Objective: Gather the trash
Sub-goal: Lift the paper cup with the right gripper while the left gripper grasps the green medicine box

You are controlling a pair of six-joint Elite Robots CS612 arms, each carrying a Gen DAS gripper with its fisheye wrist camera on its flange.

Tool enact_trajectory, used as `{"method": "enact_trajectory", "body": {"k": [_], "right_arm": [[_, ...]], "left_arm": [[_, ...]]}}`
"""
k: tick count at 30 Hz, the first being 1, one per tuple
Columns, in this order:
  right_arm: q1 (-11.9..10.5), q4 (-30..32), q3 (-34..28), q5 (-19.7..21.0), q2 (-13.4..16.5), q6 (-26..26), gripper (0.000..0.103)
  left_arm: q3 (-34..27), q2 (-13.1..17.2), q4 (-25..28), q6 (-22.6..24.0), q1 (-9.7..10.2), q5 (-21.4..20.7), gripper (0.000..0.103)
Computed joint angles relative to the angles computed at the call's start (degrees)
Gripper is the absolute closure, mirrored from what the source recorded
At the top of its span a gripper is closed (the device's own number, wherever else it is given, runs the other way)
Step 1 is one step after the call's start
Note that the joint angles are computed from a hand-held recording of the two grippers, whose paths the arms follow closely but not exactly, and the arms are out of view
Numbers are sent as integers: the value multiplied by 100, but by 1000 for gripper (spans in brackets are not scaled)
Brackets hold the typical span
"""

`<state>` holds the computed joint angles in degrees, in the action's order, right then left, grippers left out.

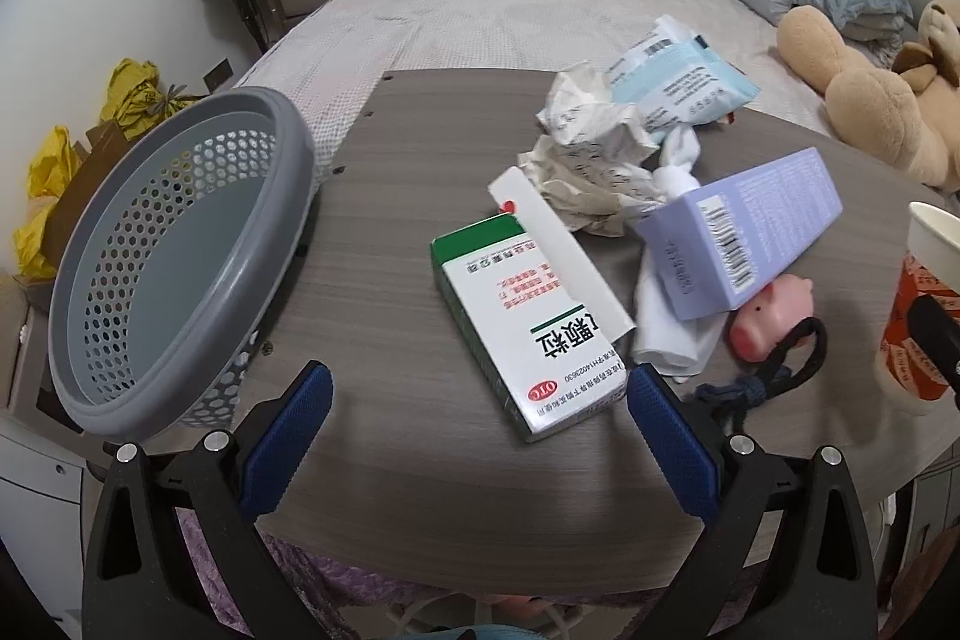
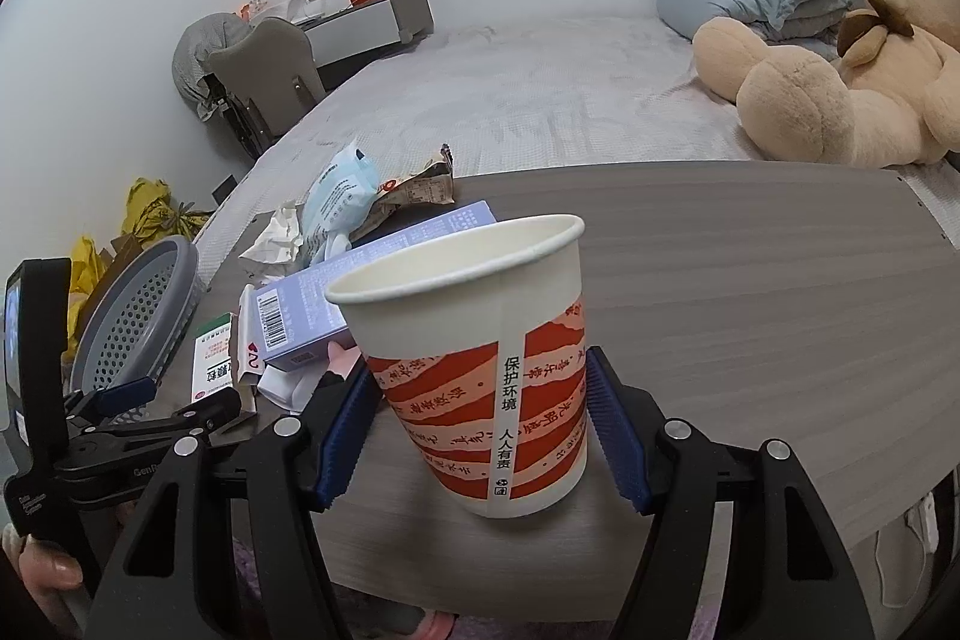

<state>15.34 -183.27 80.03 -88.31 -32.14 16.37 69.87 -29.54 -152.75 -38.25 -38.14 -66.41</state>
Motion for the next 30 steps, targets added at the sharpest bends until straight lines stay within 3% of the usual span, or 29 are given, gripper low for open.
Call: {"method": "enact_trajectory", "body": {"k": [14,30], "right_arm": [[10,-19,-8,86,2,2,38],[5,38,-20,62,4,65,38]], "left_arm": [[519,-262,-44,-331,81,258,6],[-36,52,12,-39,153,245,6]]}}
